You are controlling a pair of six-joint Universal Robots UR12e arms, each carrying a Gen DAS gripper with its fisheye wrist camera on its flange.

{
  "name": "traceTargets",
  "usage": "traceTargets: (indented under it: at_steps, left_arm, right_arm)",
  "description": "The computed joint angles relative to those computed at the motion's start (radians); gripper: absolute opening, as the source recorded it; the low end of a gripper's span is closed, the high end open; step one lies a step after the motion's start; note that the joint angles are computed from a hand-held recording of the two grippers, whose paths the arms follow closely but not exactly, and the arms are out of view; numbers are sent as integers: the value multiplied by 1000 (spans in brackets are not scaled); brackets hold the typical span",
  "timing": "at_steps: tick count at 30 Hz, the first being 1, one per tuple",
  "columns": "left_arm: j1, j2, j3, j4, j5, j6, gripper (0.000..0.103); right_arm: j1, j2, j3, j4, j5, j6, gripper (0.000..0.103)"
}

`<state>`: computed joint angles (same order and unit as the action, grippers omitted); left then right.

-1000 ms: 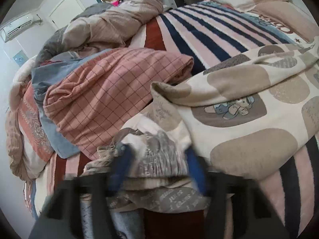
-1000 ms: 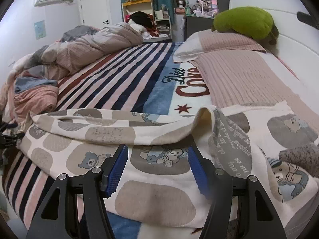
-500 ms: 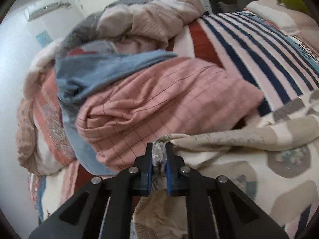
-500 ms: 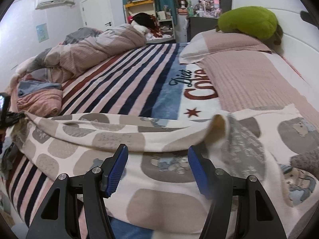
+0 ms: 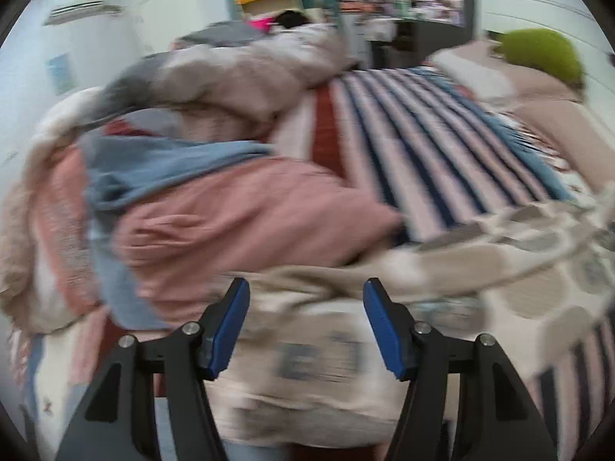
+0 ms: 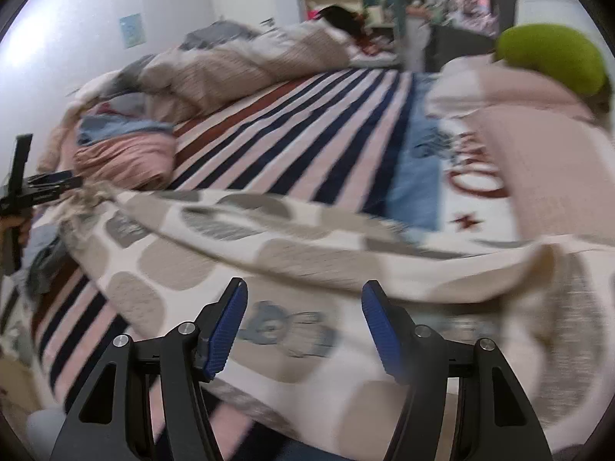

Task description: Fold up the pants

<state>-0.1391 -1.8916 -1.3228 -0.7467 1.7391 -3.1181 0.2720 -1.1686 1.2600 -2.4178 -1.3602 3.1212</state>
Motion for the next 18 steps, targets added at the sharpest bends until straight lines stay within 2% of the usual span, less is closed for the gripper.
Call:
traceTargets:
  at_steps: [1, 2, 3, 5, 6, 9, 11, 18]
  left_arm:
    - [-2, -4, 3, -16, -51, -4, 56]
    - [-5, -11, 10, -43, -97, -9, 47]
    - [-5, -25, 21, -89, -175, -14, 35]
    - [-10, -47, 38, -155, -243, -10, 26]
    - [-16, -65, 49, -184, -257, -10, 26]
    - [-29, -94, 61, -165, -229, -14, 25]
    - [-31, -108, 76, -145, -236, -35, 25]
    - [-31, -181, 182, -160, -231, -50, 25]
  right_arm:
    - [1, 10, -9, 18, 25, -4, 44]
    - [4, 23, -23, 45, 40, -19, 29]
    - [8, 31, -31, 58, 42, -30, 20]
    - [18, 51, -46, 88, 31, -69, 13]
    - [20, 57, -52, 97, 27, -78, 12]
    - [21, 76, -68, 118, 18, -82, 11]
    - [20, 89, -84, 119, 2, -79, 11]
    - [21, 142, -168, 152, -82, -73, 10]
